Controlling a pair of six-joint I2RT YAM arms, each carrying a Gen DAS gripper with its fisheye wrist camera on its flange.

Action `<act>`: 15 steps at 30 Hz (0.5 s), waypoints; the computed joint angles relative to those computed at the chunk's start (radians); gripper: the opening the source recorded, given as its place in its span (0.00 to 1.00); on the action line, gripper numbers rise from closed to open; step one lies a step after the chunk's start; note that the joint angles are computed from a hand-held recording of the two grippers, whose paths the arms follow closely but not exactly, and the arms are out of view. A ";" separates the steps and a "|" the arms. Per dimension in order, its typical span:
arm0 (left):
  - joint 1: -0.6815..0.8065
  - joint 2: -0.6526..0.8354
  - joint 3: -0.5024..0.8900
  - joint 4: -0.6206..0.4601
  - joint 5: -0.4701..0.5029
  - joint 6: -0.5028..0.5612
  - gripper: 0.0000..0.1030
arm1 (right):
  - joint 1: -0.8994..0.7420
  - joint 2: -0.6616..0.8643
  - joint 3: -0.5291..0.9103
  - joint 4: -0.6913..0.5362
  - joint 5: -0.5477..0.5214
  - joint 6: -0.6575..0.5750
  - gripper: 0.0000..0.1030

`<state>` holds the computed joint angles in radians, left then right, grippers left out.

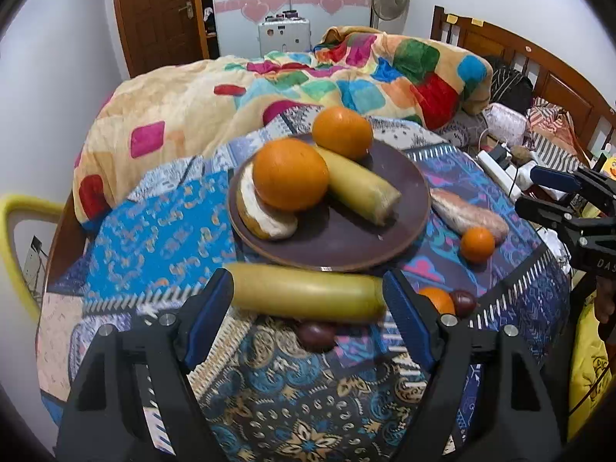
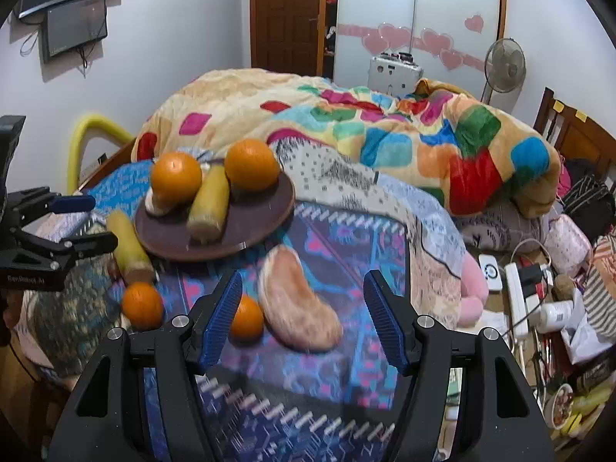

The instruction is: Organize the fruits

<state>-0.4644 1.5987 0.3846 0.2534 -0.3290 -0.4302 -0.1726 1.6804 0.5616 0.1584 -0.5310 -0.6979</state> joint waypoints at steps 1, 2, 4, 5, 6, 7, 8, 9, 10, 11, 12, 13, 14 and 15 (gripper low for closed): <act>-0.006 0.014 0.000 0.008 0.005 -0.009 0.78 | -0.005 0.006 -0.003 0.003 0.002 -0.012 0.60; -0.012 0.027 0.000 0.015 0.009 -0.017 0.78 | -0.014 0.013 -0.007 0.005 0.002 -0.029 0.60; -0.033 0.064 0.004 0.036 0.002 -0.035 0.78 | -0.021 0.037 -0.017 0.025 0.011 -0.058 0.60; -0.040 0.080 0.009 0.041 -0.004 -0.040 0.78 | -0.021 0.047 -0.026 0.045 0.019 -0.067 0.60; -0.046 0.096 0.015 0.047 -0.009 -0.043 0.78 | -0.025 0.057 -0.036 0.062 0.024 -0.079 0.60; -0.051 0.119 0.022 0.057 -0.016 -0.048 0.78 | -0.022 0.073 -0.042 0.090 0.037 -0.084 0.60; -0.052 0.133 0.027 0.063 -0.018 -0.052 0.78 | -0.022 0.081 -0.042 0.098 0.041 -0.089 0.60; -0.050 0.148 0.032 0.068 -0.017 -0.054 0.78 | -0.021 0.099 -0.041 0.110 0.047 -0.094 0.60; -0.053 0.160 0.037 0.070 -0.031 -0.062 0.79 | -0.021 0.110 -0.038 0.116 0.049 -0.096 0.60; -0.060 0.169 0.037 0.080 -0.054 -0.065 0.79 | -0.025 0.122 -0.038 0.127 0.051 -0.099 0.60; -0.063 0.173 0.033 0.091 -0.061 -0.059 0.80 | -0.023 0.136 -0.035 0.143 0.058 -0.095 0.60; -0.065 0.174 0.030 0.099 -0.065 -0.052 0.80 | -0.021 0.148 -0.030 0.150 0.062 -0.094 0.60; -0.067 0.175 0.025 0.110 -0.069 -0.045 0.80 | -0.019 0.160 -0.020 0.147 0.063 -0.092 0.60; -0.069 0.174 0.018 0.120 -0.072 -0.039 0.79 | -0.017 0.169 -0.012 0.144 0.063 -0.090 0.60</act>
